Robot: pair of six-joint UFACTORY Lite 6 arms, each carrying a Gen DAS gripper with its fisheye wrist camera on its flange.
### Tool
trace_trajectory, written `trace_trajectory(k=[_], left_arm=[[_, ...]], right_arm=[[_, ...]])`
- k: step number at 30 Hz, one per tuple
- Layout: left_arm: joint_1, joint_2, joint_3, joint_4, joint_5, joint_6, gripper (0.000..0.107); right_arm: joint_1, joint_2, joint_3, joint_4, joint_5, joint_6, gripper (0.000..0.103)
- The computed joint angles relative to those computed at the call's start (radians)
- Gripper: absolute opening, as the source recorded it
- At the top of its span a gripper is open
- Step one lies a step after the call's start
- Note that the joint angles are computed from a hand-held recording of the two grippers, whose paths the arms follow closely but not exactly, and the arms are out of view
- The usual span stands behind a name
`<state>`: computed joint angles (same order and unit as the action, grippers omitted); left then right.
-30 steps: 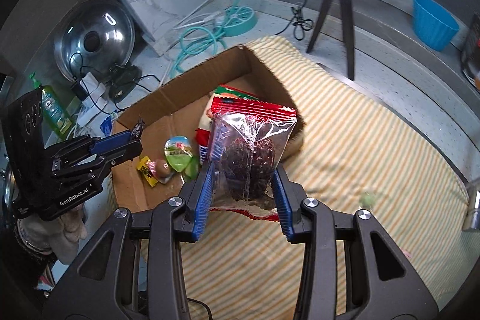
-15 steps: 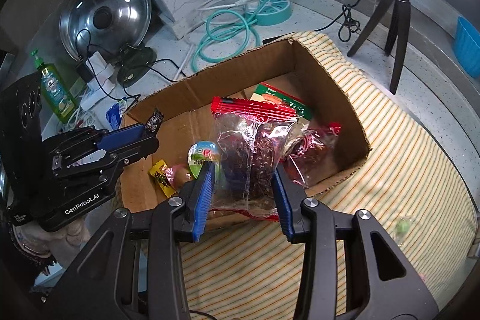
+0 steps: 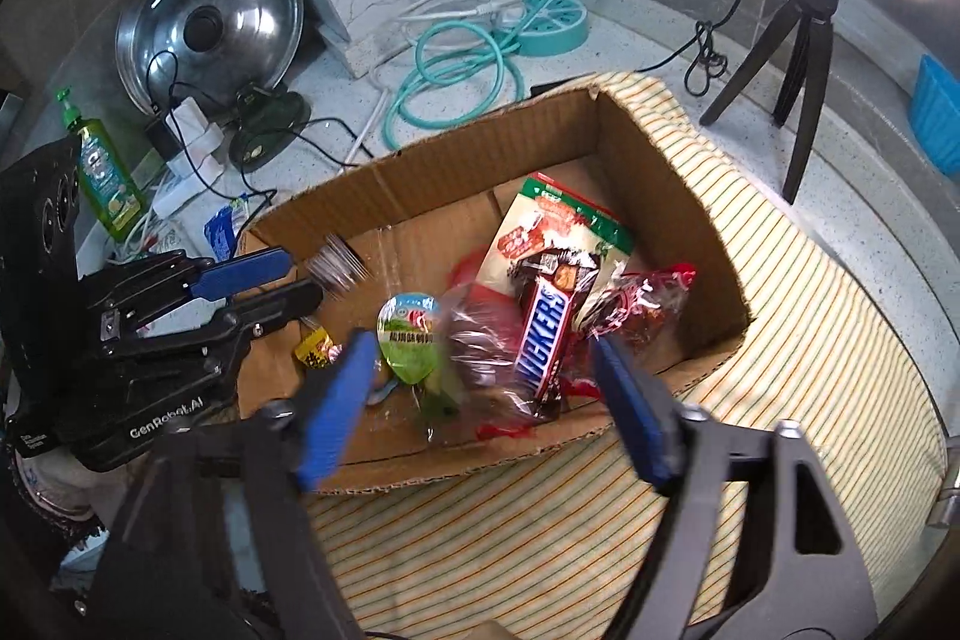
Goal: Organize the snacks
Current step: 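Move both open grippers from the box back over the wrapped bread loaf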
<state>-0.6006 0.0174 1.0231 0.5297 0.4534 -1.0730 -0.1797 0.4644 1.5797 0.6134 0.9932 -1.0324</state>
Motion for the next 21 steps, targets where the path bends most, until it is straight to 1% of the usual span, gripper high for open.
trace_trajectory(k=[12, 21], left_arm=[[-0.021, -0.022, 0.01, 0.017, 0.024, -0.027, 0.036], [-0.06, -0.03, 0.062, -0.01, 0.043, 0.049, 0.036]], right_arm=[[-0.035, -0.033, -0.014, -0.004, 0.008, 0.006, 0.081], [-0.102, -0.131, -0.066, 0.03, 0.016, 0.019, 0.081]])
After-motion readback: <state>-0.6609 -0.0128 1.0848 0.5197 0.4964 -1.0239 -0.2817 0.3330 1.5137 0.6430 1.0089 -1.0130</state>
